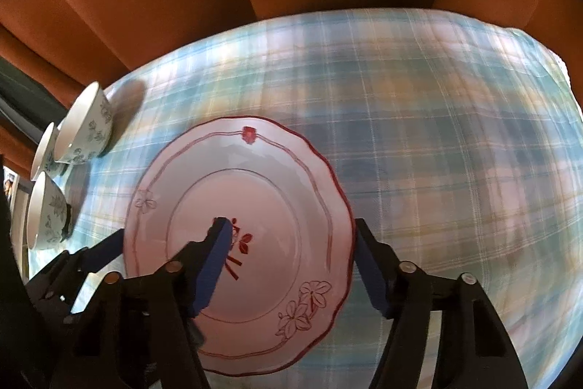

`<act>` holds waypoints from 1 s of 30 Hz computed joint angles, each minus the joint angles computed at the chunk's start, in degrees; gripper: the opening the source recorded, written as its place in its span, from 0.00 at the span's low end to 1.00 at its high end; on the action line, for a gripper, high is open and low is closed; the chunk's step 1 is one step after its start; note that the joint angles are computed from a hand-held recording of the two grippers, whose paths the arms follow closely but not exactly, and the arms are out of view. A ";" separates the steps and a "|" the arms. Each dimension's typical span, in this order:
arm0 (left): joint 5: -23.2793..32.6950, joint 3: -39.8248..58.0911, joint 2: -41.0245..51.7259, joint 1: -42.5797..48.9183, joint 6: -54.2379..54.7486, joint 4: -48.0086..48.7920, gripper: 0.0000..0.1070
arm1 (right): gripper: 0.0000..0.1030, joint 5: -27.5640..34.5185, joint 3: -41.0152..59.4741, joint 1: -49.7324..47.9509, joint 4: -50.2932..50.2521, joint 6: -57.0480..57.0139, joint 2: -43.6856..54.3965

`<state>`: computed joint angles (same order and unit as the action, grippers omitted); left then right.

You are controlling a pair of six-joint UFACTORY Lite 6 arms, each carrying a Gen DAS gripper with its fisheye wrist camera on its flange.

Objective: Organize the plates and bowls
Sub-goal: 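Grasp the rim of the small red-pattern plate with the left tool and lift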

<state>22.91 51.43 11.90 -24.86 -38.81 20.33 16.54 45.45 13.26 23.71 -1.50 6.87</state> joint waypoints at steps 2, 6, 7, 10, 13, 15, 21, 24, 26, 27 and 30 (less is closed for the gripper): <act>0.08 -0.16 0.32 0.30 -0.75 0.65 0.75 | 0.55 -0.75 0.53 0.01 -2.38 1.15 1.12; -1.71 0.12 1.99 0.95 0.95 -0.49 0.73 | 0.55 -1.91 1.61 0.75 -7.06 3.95 2.93; -2.18 0.19 2.23 0.87 1.34 -0.39 0.73 | 0.53 -2.25 1.81 0.85 -6.76 3.48 3.48; -2.31 0.54 2.77 -0.22 -0.12 2.09 0.71 | 0.53 -2.98 2.63 0.94 -8.01 4.73 5.17; -2.33 0.31 2.84 -0.56 -2.09 3.51 0.71 | 0.53 -3.15 2.93 1.34 -11.88 9.29 5.76; -1.78 0.43 2.80 -0.97 -3.27 4.43 0.71 | 0.53 -2.53 3.68 2.26 -17.95 16.24 6.18; -0.92 -1.08 -1.72 -0.43 1.28 1.10 0.70 | 0.53 0.02 3.53 4.09 -29.16 29.48 3.22; 0.23 -2.05 -5.46 -0.41 3.07 0.19 0.70 | 0.53 2.19 3.25 5.39 -34.59 36.16 0.34; 0.85 -2.91 -8.19 0.00 5.06 -1.14 0.69 | 0.53 3.70 3.04 6.41 -37.30 39.79 -1.72; 1.13 -3.29 -9.35 0.18 5.80 -1.68 0.69 | 0.53 4.87 3.03 7.05 -38.67 41.68 -3.05; 2.63 -5.32 -15.05 1.22 9.37 -3.87 0.69 | 0.53 8.20 2.95 9.87 -42.75 47.78 -6.71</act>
